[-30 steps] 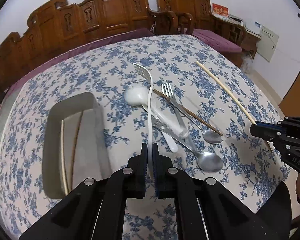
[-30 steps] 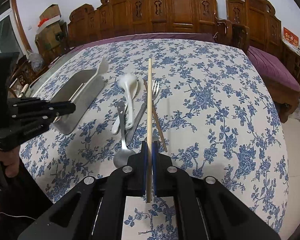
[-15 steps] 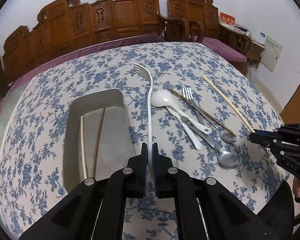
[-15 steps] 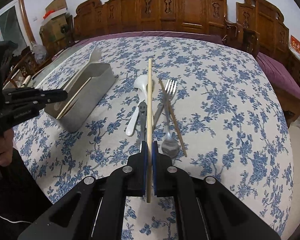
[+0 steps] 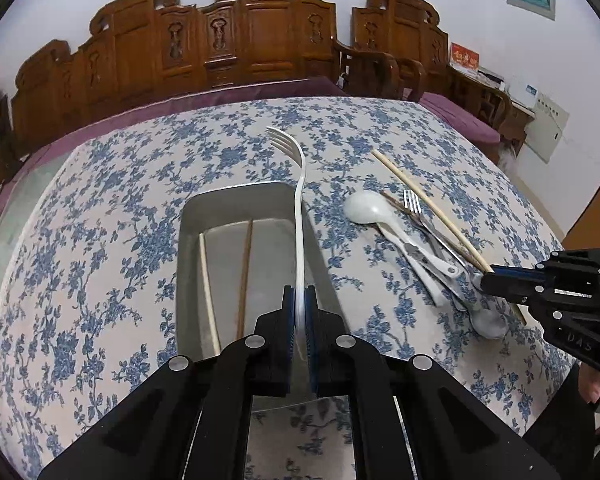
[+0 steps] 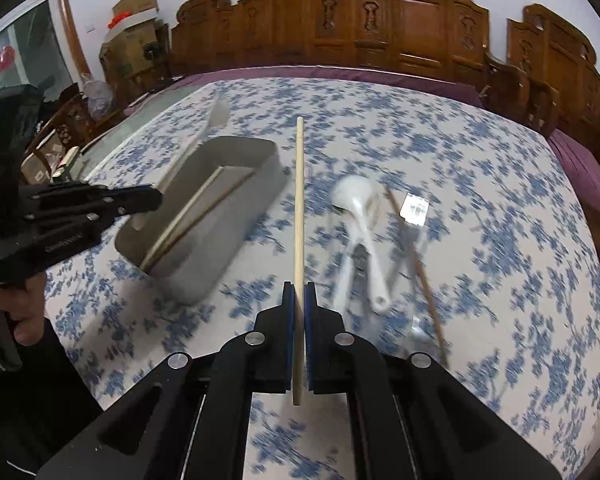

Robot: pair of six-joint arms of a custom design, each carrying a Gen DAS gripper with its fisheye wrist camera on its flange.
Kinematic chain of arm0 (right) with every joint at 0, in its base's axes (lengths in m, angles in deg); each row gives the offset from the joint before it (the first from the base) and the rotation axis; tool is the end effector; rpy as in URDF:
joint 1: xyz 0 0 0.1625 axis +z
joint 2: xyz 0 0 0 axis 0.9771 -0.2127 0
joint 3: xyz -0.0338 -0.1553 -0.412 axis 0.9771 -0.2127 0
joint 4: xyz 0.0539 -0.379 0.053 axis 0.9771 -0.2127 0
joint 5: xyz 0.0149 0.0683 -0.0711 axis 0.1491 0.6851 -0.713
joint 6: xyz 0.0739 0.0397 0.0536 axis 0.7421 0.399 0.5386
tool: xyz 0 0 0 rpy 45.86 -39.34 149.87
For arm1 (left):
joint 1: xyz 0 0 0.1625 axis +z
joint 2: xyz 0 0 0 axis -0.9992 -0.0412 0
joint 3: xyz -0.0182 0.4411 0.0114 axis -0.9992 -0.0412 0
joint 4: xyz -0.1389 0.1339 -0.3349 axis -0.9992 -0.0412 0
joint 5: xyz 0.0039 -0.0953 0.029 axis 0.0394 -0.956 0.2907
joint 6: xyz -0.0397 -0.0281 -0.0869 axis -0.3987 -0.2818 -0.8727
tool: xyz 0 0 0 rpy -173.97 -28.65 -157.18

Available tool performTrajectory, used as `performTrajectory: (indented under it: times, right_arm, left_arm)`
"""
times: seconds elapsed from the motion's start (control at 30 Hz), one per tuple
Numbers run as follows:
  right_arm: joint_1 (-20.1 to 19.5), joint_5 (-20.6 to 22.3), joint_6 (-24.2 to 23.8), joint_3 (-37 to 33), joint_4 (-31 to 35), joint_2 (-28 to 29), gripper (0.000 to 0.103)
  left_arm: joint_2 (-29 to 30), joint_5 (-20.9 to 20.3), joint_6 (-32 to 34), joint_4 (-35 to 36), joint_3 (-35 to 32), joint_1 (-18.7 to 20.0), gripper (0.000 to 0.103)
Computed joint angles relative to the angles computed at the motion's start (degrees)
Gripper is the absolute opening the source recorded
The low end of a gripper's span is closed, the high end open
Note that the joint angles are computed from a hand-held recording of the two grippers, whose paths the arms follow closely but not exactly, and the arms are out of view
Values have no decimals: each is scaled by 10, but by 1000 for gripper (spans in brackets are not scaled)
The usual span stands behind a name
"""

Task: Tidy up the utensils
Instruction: 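Lower the white fork into the grey tray with the left tool while the right releases the chopstick there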

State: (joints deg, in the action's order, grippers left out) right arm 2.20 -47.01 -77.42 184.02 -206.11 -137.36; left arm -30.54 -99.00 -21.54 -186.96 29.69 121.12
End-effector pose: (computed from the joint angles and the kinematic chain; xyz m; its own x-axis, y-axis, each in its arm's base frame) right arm 0.0177 -0.5913 0.3011 -0.6104 -0.6694 0.4235 -0.7673 0.6324 -0.1064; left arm -0.3882 -0.5165 -0.0058 -0.7346 -0.0397 -0.6774 0.4189 0.7588 -0.4987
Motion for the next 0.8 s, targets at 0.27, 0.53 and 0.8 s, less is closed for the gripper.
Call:
performTrajectory:
  times: [0.27,0.53,0.8]
  right_arm:
    - [25,15,22,5,2,19,6]
    - [37,7,26,14,-10,35,6]
    - [45,-4,39,9,-15,49,6]
  left_arm:
    - [-11,-9,-1,-15,24,15,4]
    - [-15,-25,-1,-28,31,36,4]
    - [-19,-25,-3,-40,34,46,4]
